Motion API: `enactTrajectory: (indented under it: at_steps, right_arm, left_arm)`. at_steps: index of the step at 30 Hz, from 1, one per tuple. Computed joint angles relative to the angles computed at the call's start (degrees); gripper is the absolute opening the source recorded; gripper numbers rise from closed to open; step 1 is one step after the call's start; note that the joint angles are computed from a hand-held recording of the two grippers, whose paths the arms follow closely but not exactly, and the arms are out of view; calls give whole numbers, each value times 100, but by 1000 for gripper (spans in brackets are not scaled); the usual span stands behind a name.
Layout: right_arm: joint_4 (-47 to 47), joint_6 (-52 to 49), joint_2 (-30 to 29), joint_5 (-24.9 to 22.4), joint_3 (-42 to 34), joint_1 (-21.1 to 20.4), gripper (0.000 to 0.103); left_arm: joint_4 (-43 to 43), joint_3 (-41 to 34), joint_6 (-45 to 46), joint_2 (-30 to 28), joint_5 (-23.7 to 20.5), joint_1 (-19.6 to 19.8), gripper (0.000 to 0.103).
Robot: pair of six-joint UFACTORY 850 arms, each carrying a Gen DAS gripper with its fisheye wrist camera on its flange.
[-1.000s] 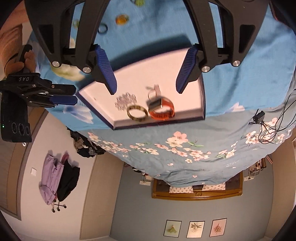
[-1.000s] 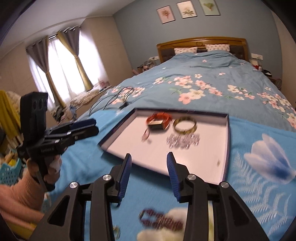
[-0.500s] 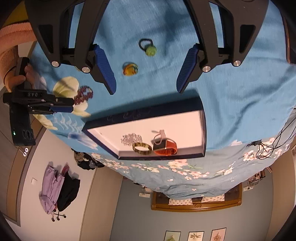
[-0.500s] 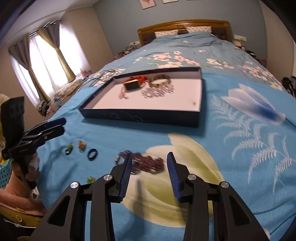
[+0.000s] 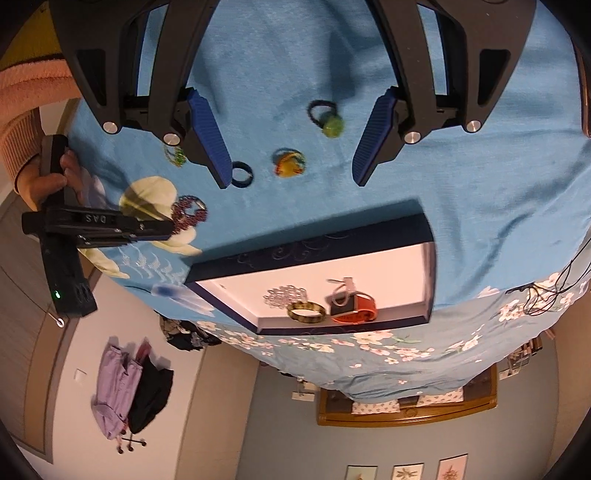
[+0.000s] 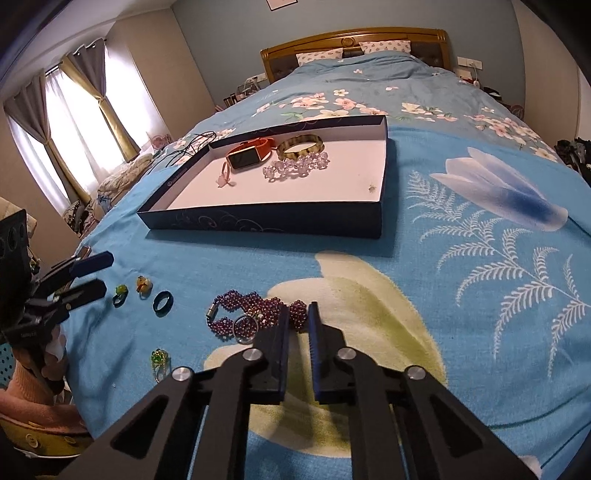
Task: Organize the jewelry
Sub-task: 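Grasp and lift the purple beaded bracelet with the right tool while the left tool reaches the black ring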
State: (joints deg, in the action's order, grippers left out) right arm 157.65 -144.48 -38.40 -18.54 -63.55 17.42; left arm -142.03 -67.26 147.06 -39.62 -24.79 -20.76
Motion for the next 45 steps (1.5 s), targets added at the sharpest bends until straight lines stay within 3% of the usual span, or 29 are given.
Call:
enactTrajectory:
  at_steps: [19, 24, 27, 28, 32, 33, 34, 35, 37, 45]
  right_arm:
    - [-124, -114, 410, -687, 302, 80, 0]
    - [3, -206, 364, -469, 217, 85, 1]
    - [191, -193, 197, -119, 61, 50, 18]
    - [128, -51, 122, -53, 3, 27, 27]
    - [-288, 388, -91, 147, -193, 9, 29]
    - [-360, 423, -80, 93, -183, 3, 27]
    - [-372, 383, -72, 71, -181, 8, 14]
    - [-334, 299, -68, 101, -187, 22, 9]
    - [-241, 168, -43, 22, -148, 35, 2]
    - [-294, -114, 405, -859, 285, 107, 2]
  left_arm:
    - [1140, -278, -706, -211, 41, -243, 62]
    - [1312, -375, -874, -275, 122, -251, 61]
    - [1340, -385, -904, -288, 98, -233, 61]
    - [1363, -383, -931, -290, 91, -229, 61]
    - [1450, -394, -1022, -300, 94, -219, 61]
    - [1464, -401, -1037, -305, 103, -219, 61]
    - [1489, -415, -1065, -314, 110, -218, 61]
    - [1502, -408, -1075, -309, 102, -217, 61]
    - [1533, -392, -1105, -297, 86, -213, 61]
    - [1654, -430, -1233, -326, 68, -194, 61]
